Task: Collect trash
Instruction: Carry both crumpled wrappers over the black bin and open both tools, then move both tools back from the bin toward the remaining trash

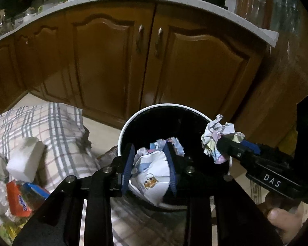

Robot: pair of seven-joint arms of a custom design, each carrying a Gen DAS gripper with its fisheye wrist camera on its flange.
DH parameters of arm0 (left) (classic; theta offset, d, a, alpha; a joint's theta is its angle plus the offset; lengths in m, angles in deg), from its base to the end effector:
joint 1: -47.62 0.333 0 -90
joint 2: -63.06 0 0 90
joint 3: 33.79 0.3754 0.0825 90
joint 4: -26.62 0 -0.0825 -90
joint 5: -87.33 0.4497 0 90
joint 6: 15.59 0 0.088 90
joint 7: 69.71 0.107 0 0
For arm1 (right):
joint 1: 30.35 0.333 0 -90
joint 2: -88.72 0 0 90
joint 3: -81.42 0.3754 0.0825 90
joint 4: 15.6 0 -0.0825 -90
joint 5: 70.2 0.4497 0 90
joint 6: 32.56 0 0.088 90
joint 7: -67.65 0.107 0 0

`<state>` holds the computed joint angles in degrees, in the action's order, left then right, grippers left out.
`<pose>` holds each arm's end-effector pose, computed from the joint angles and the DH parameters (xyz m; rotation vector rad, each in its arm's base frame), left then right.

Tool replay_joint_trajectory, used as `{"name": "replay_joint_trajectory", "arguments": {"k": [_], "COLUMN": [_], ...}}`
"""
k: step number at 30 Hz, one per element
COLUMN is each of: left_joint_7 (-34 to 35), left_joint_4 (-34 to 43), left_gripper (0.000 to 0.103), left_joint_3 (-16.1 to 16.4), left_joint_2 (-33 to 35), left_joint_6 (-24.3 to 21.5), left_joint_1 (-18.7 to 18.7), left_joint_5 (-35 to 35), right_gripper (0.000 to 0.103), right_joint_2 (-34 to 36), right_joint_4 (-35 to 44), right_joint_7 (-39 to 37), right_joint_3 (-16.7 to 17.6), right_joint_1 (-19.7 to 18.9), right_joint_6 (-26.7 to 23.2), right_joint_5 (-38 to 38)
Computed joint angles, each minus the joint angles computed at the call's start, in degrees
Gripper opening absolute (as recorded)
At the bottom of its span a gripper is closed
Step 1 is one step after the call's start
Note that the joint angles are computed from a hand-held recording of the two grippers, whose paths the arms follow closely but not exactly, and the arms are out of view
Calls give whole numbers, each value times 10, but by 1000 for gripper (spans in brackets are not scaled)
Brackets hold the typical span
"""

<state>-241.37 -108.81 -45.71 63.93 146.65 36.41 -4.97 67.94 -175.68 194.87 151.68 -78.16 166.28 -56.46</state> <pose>0.5222 -0.1674 0.3445 -1.2195 2.4081 -1.1387 0.4265 0.1400 0.3502 -1.2997 1.9487 -0.6491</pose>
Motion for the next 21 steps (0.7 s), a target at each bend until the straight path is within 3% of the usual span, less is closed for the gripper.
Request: {"name": "replay_joint_trajectory", "arguments": {"k": [4,6,10,14,21], "left_joint_7": [-15,-8,-3,-8,-5], "left_joint_4": [3,1,-11,-36,-86], "left_gripper": [57,68,72,75,76], "left_joint_3": [0,1,7,21,48], "left_joint_2": [4,1,-17,-48,-98], "left_joint_6": [0,-4,-14,-36,-74], "left_joint_1": [1,3,9,21,49], "left_joint_5": [7,-2,-13,-19,-20], "right_gripper": [64,68,73,79,92], "right_joint_2": [41,47,55,48,42], "right_joint_4": [6,5,0,-15,-26], "right_joint_7": [-20,-31,-49,-52,-67], "right_joint_3": [-3,-5,-25,-62,-65], "right_joint_1": [-6,-2,29,91,159], "right_joint_6": [12,14,26,42,67], "right_joint_5": [2,16,42,71,135]}}
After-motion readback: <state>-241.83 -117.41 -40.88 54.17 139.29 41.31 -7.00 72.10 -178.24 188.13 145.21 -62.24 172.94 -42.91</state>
